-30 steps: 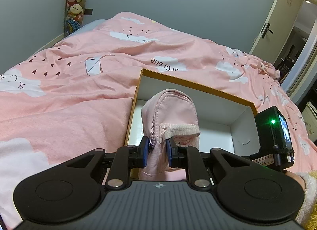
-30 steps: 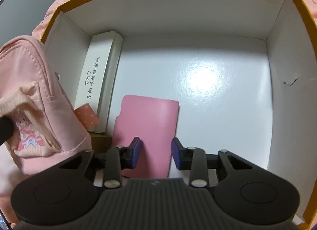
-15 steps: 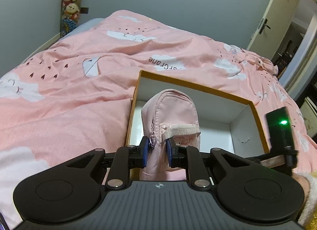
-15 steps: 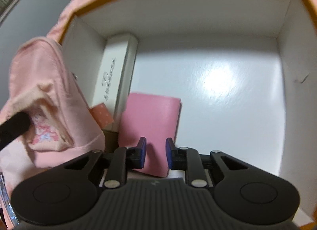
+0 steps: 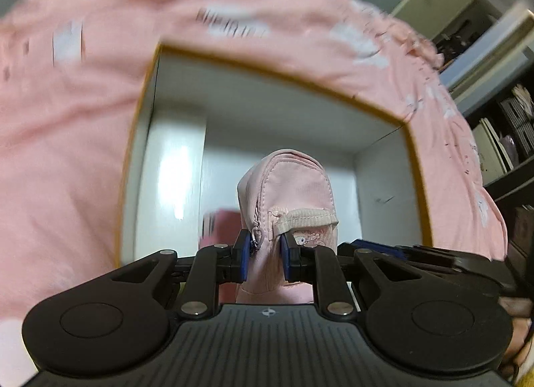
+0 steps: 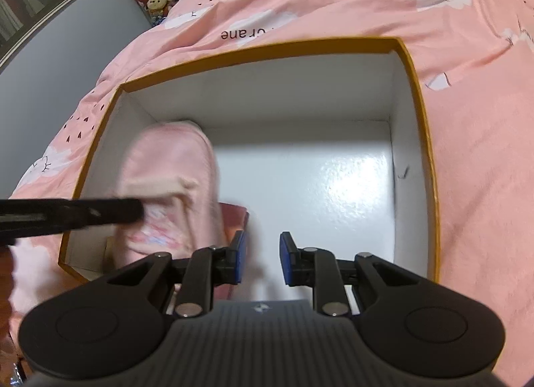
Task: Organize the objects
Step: 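Lower the pink pouch into the shoebox and open the left gripper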
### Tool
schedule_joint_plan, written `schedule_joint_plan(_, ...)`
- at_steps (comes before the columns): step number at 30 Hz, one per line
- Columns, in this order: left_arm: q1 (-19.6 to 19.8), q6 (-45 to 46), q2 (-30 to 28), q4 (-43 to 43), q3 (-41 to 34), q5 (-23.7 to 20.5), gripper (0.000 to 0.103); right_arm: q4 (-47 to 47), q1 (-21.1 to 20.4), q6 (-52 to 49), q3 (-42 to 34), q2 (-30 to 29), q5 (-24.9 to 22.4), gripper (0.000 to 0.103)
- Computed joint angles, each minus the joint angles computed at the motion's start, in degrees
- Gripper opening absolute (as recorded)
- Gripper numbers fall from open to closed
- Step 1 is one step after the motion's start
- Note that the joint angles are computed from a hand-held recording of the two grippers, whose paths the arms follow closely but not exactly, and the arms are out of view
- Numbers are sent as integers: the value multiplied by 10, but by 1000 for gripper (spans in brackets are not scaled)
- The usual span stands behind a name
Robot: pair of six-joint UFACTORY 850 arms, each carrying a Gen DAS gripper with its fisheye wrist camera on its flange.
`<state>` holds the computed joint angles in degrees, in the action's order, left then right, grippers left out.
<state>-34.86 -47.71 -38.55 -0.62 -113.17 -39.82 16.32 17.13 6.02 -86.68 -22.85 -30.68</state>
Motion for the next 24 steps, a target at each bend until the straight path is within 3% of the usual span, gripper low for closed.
schedule_joint_plan(5,1,8,-39,-9,-48,-60,21,52,-8,-34,18,6,-3,24)
schedule_joint_plan(8,-2,12,-66,3,-93,-108,22,120,-15,-76,9,-8,-10,24)
schedule_joint_plan(12,-8,8,-82,34,-119,-141,25,219,-27,-133,15,-10,-31,24)
schedule_joint_plan(17,-16,1,-64,71,-96,-127,29,299,-33,-168,10,-25,-52,24)
schedule_joint_plan(24,-29,-80,4,154,-2,-57,32,347,-32,-204,11,-32,-57,22)
